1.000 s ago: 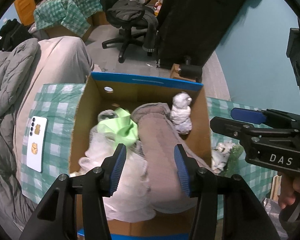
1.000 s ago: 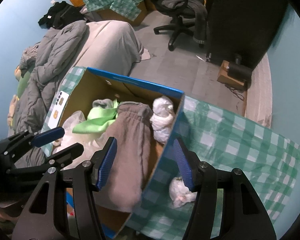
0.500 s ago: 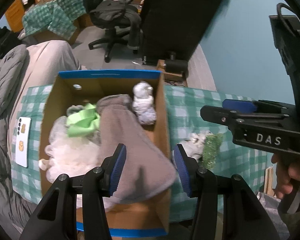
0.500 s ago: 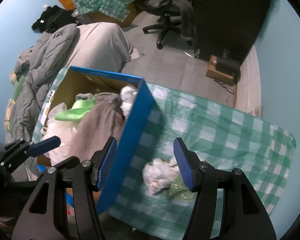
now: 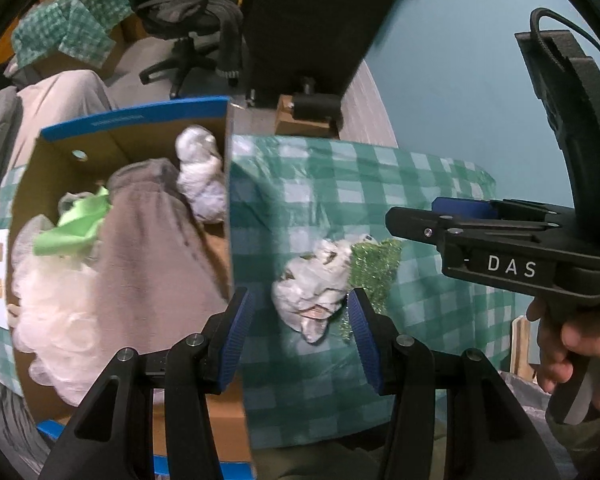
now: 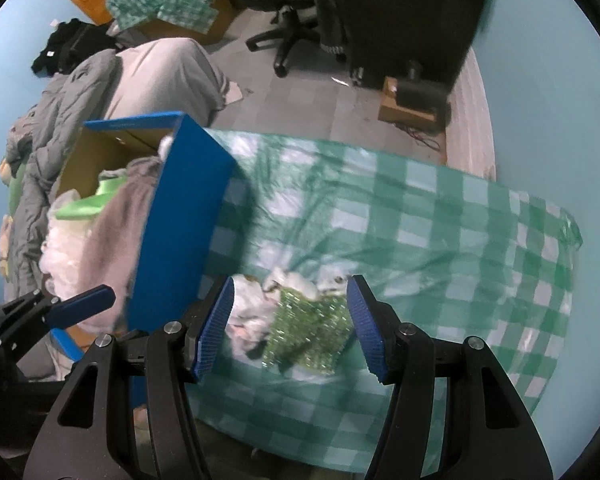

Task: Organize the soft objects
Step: 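Move both grippers back over the table toward the green scrubber and white bag, then grasp the green glittery scrubber with the right gripper while the left gripper grasps the white plastic bag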

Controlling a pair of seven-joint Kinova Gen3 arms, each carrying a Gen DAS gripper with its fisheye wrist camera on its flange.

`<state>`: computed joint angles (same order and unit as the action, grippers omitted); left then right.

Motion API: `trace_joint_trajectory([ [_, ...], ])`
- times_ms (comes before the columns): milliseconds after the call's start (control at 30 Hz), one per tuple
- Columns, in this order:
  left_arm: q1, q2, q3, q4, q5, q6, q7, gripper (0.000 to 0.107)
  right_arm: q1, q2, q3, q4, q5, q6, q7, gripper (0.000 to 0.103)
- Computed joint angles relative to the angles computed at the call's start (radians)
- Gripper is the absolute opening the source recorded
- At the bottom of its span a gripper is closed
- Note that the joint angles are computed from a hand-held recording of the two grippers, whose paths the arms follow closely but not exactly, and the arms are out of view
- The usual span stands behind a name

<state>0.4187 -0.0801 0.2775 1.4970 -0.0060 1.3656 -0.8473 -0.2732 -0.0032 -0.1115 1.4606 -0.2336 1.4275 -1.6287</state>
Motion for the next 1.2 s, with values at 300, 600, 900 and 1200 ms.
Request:
trace_joint_trajectory([
  [300,0.018,0.036,-0.003,0.021,0.022,-0.039,-0.006,0.051,0.031,-0.016,0.021,0.062,-0.003,-0.003,0.011,0.059],
  [600,0.041,0.075,-0.010,0.041,0.030,-0.069,-0.010,0.052,0.043,-0.017,0.023,0.104,-0.015,-0.016,0.006,0.059],
  [900,0.091,0.114,0.000,0.033,-0.049,-0.075,0.019,0.059,0.046,-0.015,0.023,0.133,-0.020,-0.017,0.009,0.059],
  [1200,0.068,0.085,-0.019,0.073,-0.043,-0.080,-0.016,0.058,0.050,0.003,0.025,0.153,-0.056,-0.035,0.018,0.059],
])
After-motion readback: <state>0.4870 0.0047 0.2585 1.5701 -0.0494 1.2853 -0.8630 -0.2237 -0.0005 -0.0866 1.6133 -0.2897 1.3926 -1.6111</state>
